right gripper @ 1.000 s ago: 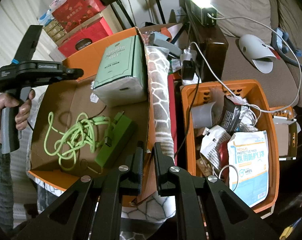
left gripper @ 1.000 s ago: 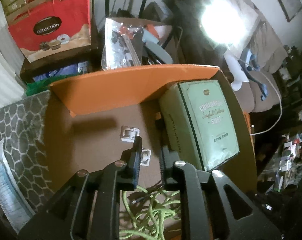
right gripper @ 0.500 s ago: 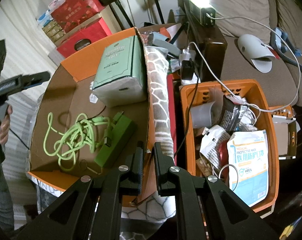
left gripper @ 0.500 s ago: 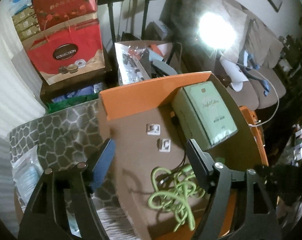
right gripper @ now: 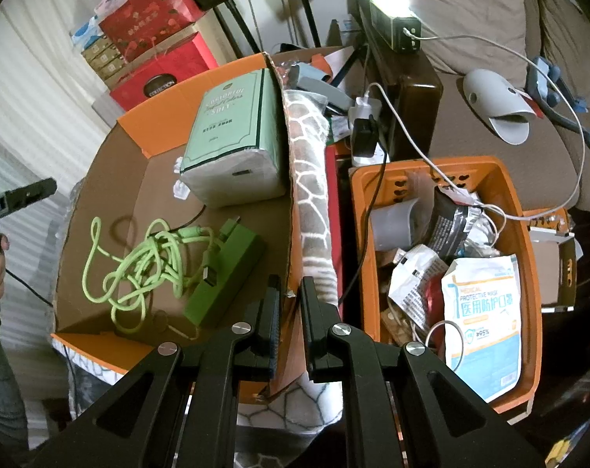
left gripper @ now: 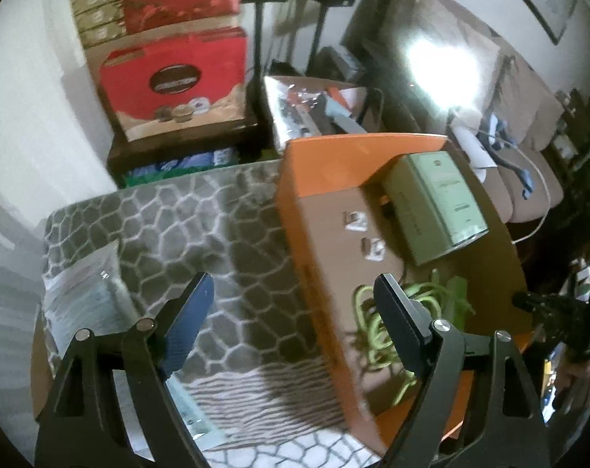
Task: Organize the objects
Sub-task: 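Move the left tool out to the clear plastic bag on the cloth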
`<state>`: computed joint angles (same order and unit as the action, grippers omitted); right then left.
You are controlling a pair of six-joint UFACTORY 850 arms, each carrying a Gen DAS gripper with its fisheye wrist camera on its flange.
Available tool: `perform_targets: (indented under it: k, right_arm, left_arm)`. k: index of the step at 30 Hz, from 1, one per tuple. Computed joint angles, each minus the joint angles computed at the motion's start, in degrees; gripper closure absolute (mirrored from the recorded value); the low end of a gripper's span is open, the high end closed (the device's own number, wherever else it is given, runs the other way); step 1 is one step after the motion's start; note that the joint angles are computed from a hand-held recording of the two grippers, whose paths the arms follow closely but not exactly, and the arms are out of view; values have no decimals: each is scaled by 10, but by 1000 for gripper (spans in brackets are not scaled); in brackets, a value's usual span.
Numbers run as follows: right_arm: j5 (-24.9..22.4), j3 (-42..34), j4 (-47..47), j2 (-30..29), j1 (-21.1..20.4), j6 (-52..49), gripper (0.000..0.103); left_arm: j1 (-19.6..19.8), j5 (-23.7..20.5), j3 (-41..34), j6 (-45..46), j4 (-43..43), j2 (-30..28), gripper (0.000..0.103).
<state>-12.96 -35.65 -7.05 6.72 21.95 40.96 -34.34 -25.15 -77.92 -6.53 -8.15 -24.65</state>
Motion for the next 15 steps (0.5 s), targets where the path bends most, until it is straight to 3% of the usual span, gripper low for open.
perform_targets:
  k: [8, 10, 12, 15]
  right_arm:
    - [1, 0, -5, 0, 2, 8, 94]
    - [1, 0, -5, 0, 2, 8, 94]
    - [-1, 0, -9, 0, 2, 9, 94]
    - [0, 0, -11, 0, 3, 14, 94]
  left_arm:
    - [29, 10, 64, -40, 61, 41, 21]
    - [38, 11, 78, -44, 68, 51, 16]
    - [54, 14, 97, -1, 13, 65, 9]
    - [76, 20, 124, 40, -44, 87, 8]
